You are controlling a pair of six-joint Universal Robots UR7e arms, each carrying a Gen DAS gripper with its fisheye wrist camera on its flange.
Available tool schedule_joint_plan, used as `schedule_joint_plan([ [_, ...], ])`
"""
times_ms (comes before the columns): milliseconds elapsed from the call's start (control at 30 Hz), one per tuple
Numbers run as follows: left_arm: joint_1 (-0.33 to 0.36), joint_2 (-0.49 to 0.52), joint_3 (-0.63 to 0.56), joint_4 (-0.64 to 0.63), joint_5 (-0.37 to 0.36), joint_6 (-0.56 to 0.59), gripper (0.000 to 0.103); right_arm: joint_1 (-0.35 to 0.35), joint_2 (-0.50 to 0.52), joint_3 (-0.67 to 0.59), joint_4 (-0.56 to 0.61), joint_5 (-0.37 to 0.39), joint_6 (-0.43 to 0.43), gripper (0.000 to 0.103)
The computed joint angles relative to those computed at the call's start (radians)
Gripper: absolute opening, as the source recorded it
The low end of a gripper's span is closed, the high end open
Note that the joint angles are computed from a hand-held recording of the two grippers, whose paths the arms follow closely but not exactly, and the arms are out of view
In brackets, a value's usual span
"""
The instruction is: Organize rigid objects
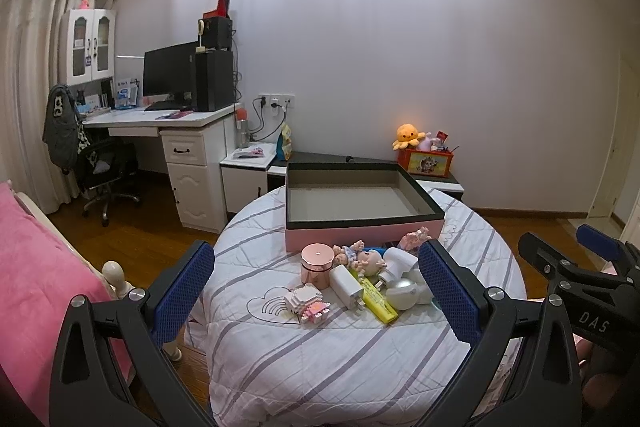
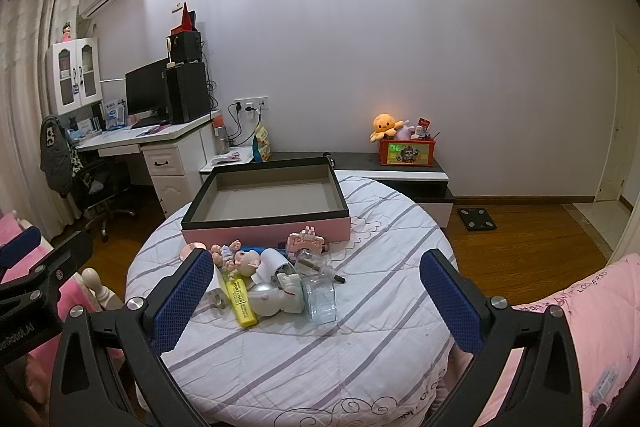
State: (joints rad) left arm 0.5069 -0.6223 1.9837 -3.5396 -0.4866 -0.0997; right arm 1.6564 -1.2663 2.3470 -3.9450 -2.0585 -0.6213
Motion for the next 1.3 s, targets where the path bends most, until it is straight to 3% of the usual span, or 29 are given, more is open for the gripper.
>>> schedule_joint_plan([
  [800, 0.001, 0.001, 0.004, -0.009, -0.004, 0.011, 0.103, -0.015, 0.008, 0.004, -0.015, 0.004, -0.001, 0.103],
  [1033, 0.031, 0.02, 0.009, -0.013, -0.021, 0.0, 0.103, -0.03, 0.035, -0.004, -0.019, -0.003, -0.011, 0.103],
  [1300, 0.101, 0.048, -0.012, 0.079, -0.041, -0.067, 0.103, -0.095, 0.075, -0.031, 0.041, -0.008, 0.004, 0.103],
])
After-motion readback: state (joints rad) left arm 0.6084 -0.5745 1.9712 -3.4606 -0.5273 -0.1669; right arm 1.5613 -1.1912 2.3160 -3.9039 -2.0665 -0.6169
